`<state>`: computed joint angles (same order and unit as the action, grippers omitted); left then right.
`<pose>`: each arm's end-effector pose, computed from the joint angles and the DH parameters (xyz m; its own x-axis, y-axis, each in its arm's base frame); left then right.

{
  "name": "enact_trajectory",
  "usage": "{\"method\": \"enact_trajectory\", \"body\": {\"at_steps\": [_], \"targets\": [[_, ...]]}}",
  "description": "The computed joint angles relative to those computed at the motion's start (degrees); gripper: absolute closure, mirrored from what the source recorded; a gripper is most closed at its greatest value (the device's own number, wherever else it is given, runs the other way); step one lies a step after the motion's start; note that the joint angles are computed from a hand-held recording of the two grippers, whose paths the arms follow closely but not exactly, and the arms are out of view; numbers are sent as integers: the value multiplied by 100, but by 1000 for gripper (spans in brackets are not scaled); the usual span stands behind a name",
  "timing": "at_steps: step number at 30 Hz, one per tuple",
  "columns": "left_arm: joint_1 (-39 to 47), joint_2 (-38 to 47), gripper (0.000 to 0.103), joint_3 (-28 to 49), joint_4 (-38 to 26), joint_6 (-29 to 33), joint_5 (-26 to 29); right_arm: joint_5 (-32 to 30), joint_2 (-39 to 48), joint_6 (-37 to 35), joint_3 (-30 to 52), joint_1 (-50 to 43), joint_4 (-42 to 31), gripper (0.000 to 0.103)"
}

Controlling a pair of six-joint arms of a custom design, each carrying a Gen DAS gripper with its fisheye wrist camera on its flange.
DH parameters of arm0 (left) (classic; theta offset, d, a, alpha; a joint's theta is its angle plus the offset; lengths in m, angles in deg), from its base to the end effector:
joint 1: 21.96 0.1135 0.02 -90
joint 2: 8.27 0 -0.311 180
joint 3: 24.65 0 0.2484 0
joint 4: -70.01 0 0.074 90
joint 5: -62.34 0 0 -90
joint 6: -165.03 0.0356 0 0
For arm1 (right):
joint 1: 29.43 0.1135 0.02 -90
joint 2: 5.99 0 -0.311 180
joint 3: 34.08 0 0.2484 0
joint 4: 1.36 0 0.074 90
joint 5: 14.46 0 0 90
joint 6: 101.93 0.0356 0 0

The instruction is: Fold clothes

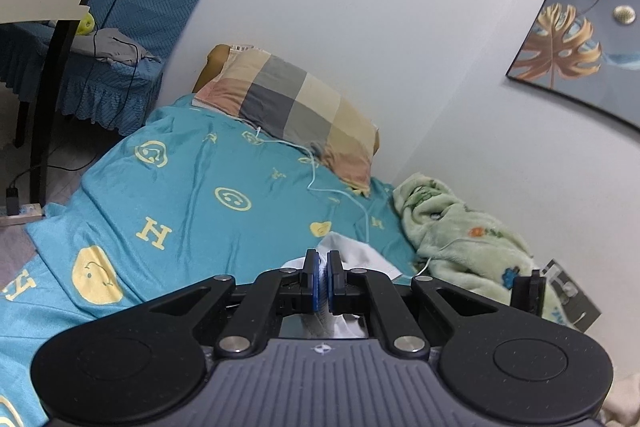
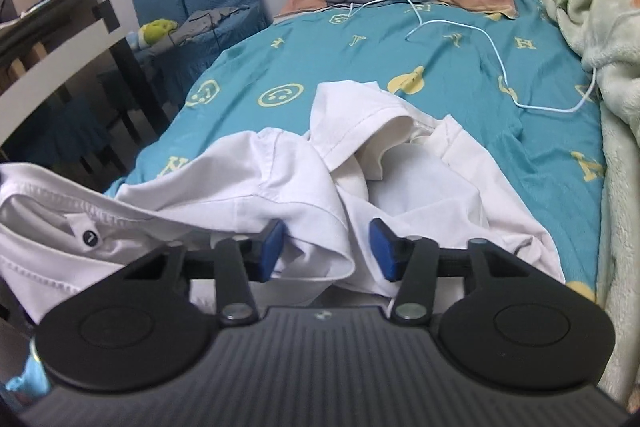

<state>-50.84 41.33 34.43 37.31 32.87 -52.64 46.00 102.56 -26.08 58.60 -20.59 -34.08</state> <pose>0.1483 -0.0646 0.3494 -0.3217 -0.5174 -0.7930 -0.1591 0.8551 -0.4934 0.4195 0.0830 0.2617 -0.6071 -0.3097 -0.7318 -0.6233 0.7568 0.1969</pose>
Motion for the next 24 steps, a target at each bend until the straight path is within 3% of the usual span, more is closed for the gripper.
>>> {"method": "enact_trajectory", "body": {"at_steps": [5, 7, 11, 17, 18, 19, 20, 24], "targets": [[65, 80, 99, 31, -85, -6, 67, -209, -194, -379, -27, -3, -301, 54], [110, 61, 99, 25, -90, 39, 105, -290, -253, -428, -49, 9, -355, 46], [189, 27, 99, 32, -86, 9, 175, 6, -230, -667, -143, 157, -246, 45], [279, -102, 99, -6, -77, -34, 230, 404, -39, 98, -229, 95, 311, 48], [316, -112, 99, -14, -81, -47, 269, 325, -27, 267, -221, 42, 347, 57], [353, -111, 99, -25, -81, -62, 309, 227, -19, 459, -209, -10, 366, 77], [388, -102, 99, -28, -95, -74, 347, 129, -13, 663, -191, -62, 377, 85], [446, -38, 99, -29, -181, -112, 429, -34, -281, 1141, -386, -176, 815, 92]]}}
